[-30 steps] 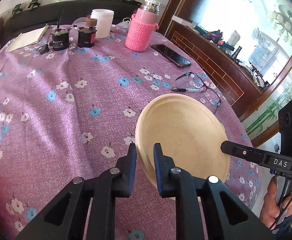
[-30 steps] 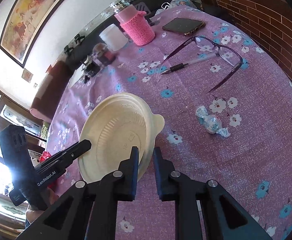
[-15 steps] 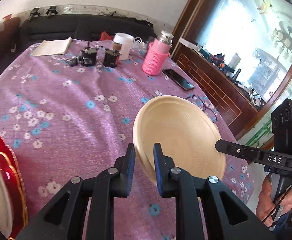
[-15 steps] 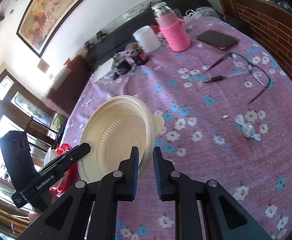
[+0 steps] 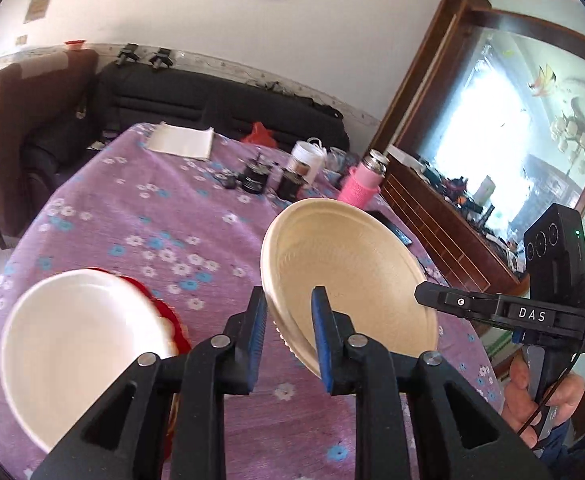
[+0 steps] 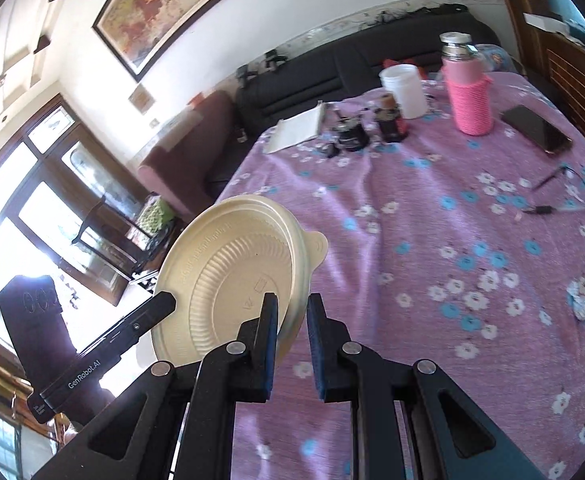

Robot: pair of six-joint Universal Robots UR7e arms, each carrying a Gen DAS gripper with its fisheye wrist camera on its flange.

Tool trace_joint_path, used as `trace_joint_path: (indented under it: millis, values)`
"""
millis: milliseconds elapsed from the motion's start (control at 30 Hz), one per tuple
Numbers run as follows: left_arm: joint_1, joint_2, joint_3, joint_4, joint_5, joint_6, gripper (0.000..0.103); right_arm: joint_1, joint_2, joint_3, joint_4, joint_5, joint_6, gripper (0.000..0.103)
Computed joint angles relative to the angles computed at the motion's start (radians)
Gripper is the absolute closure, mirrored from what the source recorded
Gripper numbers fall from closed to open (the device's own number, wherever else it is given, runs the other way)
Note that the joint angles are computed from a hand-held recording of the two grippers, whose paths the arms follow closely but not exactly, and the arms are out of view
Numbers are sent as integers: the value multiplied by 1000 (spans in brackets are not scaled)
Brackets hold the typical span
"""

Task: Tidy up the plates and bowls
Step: 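Carry the small beige bowl with the left tool over the stacked bowls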

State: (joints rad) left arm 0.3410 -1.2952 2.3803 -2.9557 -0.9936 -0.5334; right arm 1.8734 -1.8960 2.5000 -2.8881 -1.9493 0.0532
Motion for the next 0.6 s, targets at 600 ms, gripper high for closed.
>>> trace_joint_path:
  millis: [600]
  values:
    - [30, -428, 164, 242, 177, -160, 81, 161, 469, -159, -87, 46, 46, 86]
